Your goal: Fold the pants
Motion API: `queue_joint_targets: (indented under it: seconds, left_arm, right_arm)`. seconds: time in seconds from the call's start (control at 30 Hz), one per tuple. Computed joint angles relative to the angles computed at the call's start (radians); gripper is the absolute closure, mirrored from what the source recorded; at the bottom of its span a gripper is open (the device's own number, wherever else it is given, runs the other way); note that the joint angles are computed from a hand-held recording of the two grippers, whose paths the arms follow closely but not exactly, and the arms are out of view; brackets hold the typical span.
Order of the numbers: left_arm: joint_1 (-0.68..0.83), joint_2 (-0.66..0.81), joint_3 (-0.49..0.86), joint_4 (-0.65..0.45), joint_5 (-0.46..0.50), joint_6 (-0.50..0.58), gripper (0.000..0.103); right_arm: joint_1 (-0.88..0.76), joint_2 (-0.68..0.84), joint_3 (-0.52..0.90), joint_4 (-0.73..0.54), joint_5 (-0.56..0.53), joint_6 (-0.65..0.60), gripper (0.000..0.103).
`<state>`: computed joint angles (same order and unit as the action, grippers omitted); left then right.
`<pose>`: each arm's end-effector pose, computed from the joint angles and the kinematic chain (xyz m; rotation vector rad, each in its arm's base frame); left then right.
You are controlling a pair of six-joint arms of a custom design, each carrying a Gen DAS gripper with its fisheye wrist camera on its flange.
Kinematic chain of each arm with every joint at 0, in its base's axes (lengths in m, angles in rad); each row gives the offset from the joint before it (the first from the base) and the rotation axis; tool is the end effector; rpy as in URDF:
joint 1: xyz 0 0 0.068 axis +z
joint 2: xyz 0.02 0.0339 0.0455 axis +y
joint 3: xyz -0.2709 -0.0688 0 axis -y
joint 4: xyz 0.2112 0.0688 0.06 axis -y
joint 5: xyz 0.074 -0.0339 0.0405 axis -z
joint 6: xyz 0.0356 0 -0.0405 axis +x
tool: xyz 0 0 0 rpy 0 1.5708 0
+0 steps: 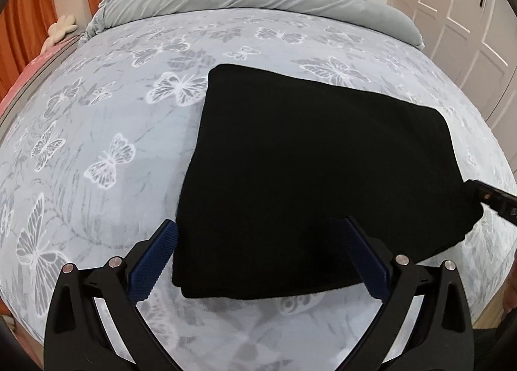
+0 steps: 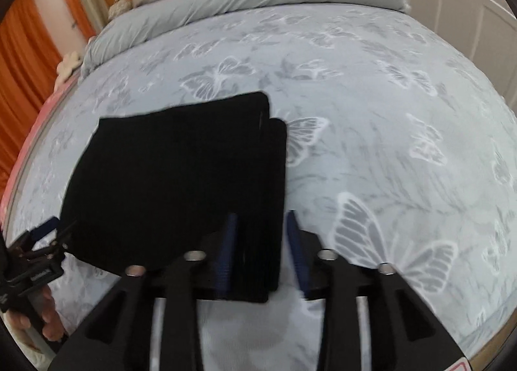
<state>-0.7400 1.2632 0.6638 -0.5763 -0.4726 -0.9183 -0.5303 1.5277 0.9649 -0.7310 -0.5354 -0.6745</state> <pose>0.1489 -0.1141 0.2045 -0.3471 2.5119 0.0382 0.2228 -0.1096 0.2216 -0.2853 2.5758 0.3807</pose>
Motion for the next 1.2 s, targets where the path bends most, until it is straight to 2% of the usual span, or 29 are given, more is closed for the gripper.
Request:
queue_joint_targets:
  seconds: [0.07,0.13,0.17,0.2,0.23,0.3,0.37,0.43,0.47,0.5,0.53,0.6,0.63,0.67,0.8,0.87,0.93,1.0,1.07,1.13,1.17,1.2]
  left_arm:
    - [0.04,-0.048,-0.023,0.019,0.055,0.024,0.005]
    - [0.073,-0.099,-0.043,0.023,0.111,0.019,0.005]
    - [0.128,-0.124,-0.062,0.04,0.178,0.034,0.005]
    - [0.159,-0.133,-0.075,0.055,0.219,0.043,0.005]
    - [0.194,-0.138,-0.089,0.072,0.265,0.053,0.005]
    - [0.252,-0.148,-0.11,0.088,0.333,0.062,0.005]
    - [0.269,-0.202,-0.119,0.07,0.337,0.055,0.005]
    - [0.258,-0.244,-0.129,0.062,0.308,0.054,0.005]
    - [0.263,-0.236,-0.135,0.069,0.311,0.062,0.005]
    - [0.281,-0.222,-0.144,0.085,0.336,0.074,0.005]
    - [0.32,-0.208,-0.166,0.122,0.404,0.087,0.005]
    - [0.414,-0.197,-0.214,0.194,0.55,0.103,0.005]
    - [0.453,-0.186,-0.24,0.234,0.616,0.099,0.005]
    - [0.46,-0.186,-0.258,0.261,0.623,0.081,0.005]
    - [0.373,-0.156,-0.245,0.271,0.541,0.064,0.005]
    - [0.307,-0.134,-0.241,0.285,0.475,0.033,0.005]
    - [0.267,-0.098,-0.232,0.312,0.443,0.028,0.005]
    - [0.27,-0.066,-0.225,0.342,0.437,0.023,0.005]
    - [0.302,-0.066,-0.237,0.382,0.46,0.011,0.005]
    - [0.393,-0.074,-0.275,0.464,0.552,0.01,0.005]
    - [0.423,-0.072,-0.285,0.488,0.582,0.013,0.005]
    - [0.462,-0.071,-0.305,0.53,0.625,0.01,0.005]
  right_arm:
    - [-0.079,0.038,0.04,-0.105,-0.064,-0.081,0.059]
    - [-0.1,0.087,0.058,-0.176,-0.079,-0.119,0.059]
    - [-0.094,0.109,0.057,-0.19,-0.071,-0.128,0.066]
    - [-0.086,0.126,0.051,-0.201,-0.065,-0.139,0.086]
    - [-0.078,0.141,0.048,-0.213,-0.072,-0.149,0.086]
    - [-0.084,0.097,0.033,-0.213,-0.087,-0.169,0.095]
    - [-0.149,0.099,0.097,-0.344,-0.174,-0.268,0.095]
    - [-0.154,0.113,0.084,-0.276,-0.129,-0.245,0.087]
    - [-0.128,0.123,0.057,-0.213,-0.068,-0.203,0.076]
    - [-0.123,0.14,0.049,-0.199,-0.055,-0.186,0.07]
    - [-0.14,0.143,0.057,-0.216,-0.085,-0.187,0.062]
    - [-0.182,0.121,0.07,-0.263,-0.152,-0.215,0.025]
    - [-0.203,0.106,0.06,-0.257,-0.178,-0.218,0.022]
    - [-0.211,0.096,0.043,-0.239,-0.178,-0.205,0.02]
    - [-0.138,0.194,0.03,-0.243,-0.096,-0.127,0.019]
    - [-0.1,0.253,0.04,-0.25,-0.095,-0.091,0.016]
    - [-0.078,0.215,-0.012,-0.17,-0.113,-0.05,0.016]
    - [-0.062,0.206,-0.025,-0.144,-0.127,-0.024,0.014]
    - [-0.046,0.223,-0.018,-0.129,-0.152,0.023,0.01]
    - [-0.041,0.245,0.0,-0.139,-0.178,0.043,0.009]
    - [-0.032,0.246,-0.002,-0.127,-0.183,0.055,0.012]
    - [-0.019,0.239,-0.01,-0.107,-0.177,0.064,0.019]
